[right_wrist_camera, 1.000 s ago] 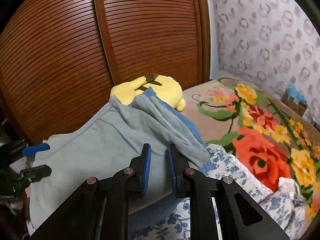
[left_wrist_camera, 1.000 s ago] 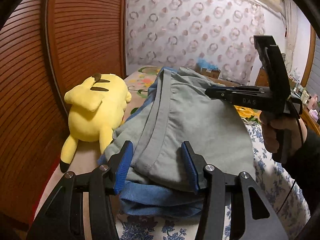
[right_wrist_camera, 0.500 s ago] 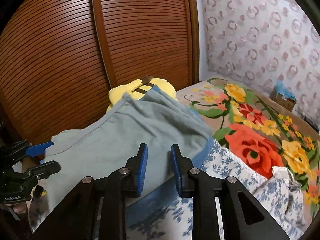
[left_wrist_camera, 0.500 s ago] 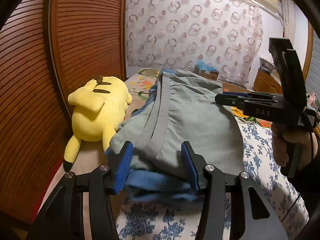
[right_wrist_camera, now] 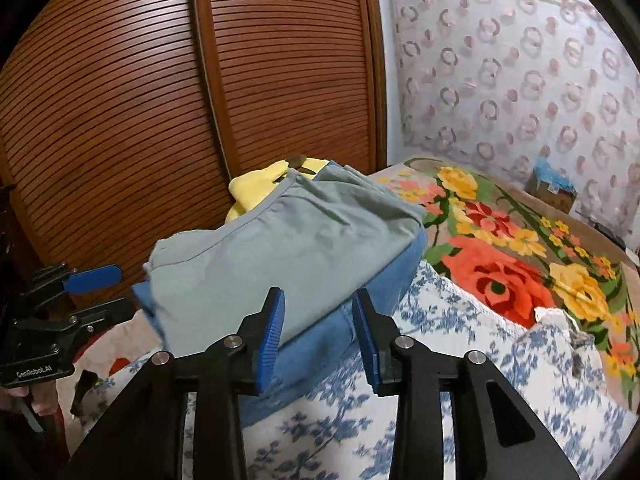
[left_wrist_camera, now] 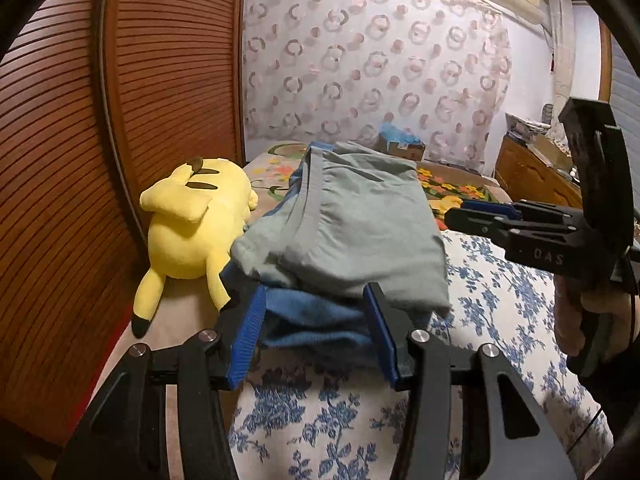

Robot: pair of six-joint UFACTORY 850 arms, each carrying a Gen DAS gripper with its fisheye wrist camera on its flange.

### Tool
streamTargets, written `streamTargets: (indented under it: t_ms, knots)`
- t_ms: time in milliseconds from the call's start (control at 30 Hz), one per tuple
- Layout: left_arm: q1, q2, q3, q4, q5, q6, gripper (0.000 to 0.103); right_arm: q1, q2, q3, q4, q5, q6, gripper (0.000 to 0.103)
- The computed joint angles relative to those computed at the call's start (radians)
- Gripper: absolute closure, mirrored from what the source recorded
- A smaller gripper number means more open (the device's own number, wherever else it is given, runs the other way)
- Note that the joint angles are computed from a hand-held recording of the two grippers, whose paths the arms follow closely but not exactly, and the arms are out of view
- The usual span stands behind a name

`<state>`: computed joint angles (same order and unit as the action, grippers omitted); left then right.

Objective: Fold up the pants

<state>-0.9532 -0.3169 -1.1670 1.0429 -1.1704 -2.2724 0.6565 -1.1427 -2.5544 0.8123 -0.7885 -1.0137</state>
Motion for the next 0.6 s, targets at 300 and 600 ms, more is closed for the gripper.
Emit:
streamTargets:
  t_ms: [300,600]
  knots:
    - [-0.048,0.004,-0.003,0.018,-0.024,-0.022,0.005,-0.004,0.208,0.356,0.138,0.107,-0.167,0.062]
    - [-0.091,-0.019,-0.041,0.007,-0.122,-0.022,0.0,-0.01,0.317,0.535,0.237,0.157,-0.272,0.051]
